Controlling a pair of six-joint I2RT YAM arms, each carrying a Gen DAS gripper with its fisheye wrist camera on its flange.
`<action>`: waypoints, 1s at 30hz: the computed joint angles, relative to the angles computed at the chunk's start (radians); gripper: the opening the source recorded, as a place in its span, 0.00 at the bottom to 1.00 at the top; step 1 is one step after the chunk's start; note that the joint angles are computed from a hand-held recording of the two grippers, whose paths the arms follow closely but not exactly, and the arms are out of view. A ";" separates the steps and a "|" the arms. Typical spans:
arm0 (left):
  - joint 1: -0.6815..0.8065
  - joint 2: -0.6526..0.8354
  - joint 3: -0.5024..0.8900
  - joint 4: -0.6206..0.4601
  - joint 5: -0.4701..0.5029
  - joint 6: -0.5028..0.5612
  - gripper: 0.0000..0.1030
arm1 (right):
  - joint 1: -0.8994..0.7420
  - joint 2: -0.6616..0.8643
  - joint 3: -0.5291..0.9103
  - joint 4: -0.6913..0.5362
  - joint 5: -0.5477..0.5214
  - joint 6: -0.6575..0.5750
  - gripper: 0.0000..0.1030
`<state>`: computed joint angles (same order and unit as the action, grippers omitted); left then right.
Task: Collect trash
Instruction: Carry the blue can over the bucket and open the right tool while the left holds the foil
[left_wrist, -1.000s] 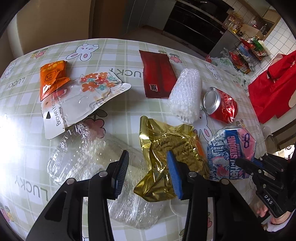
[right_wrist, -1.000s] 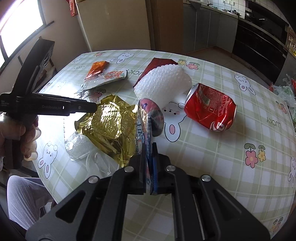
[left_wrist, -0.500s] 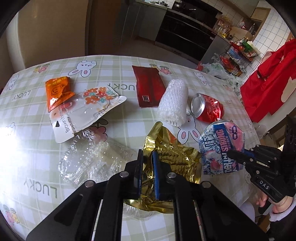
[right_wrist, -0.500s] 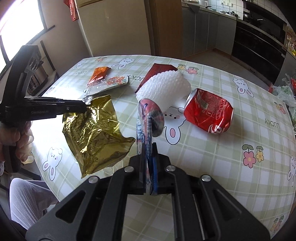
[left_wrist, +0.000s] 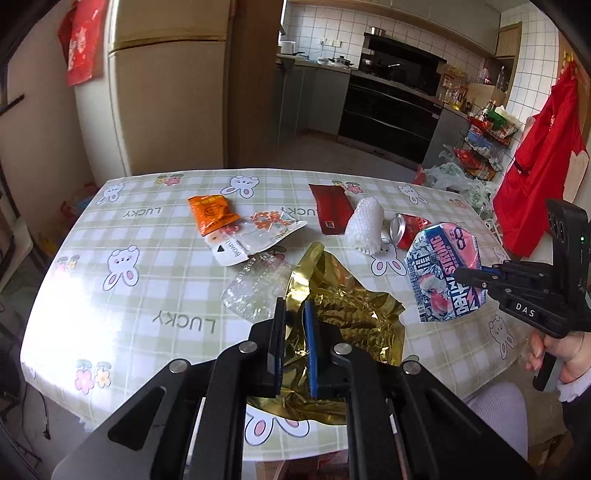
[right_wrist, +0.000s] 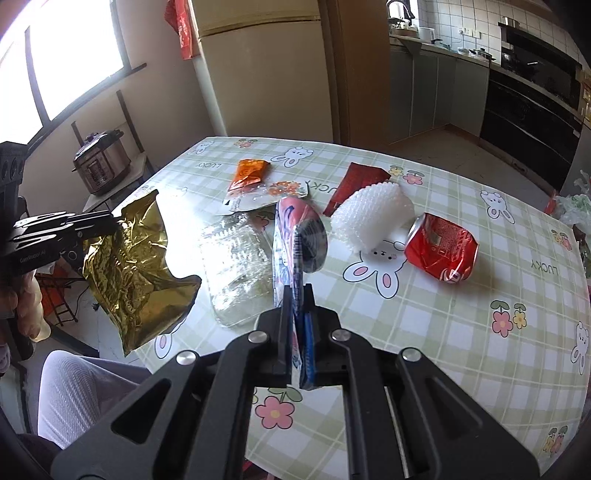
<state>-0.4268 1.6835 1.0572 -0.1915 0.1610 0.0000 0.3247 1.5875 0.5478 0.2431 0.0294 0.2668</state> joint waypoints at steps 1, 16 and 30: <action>0.013 -0.038 -0.037 0.000 0.005 -0.007 0.10 | 0.019 -0.016 -0.008 -0.005 0.009 0.009 0.09; 0.131 -0.564 -0.415 -0.046 0.005 -0.056 0.10 | 0.367 -0.161 -0.089 -0.094 0.189 0.185 0.09; 0.276 -0.923 -0.587 -0.198 0.121 -0.015 0.10 | 0.676 -0.047 -0.115 -0.074 0.240 0.412 0.09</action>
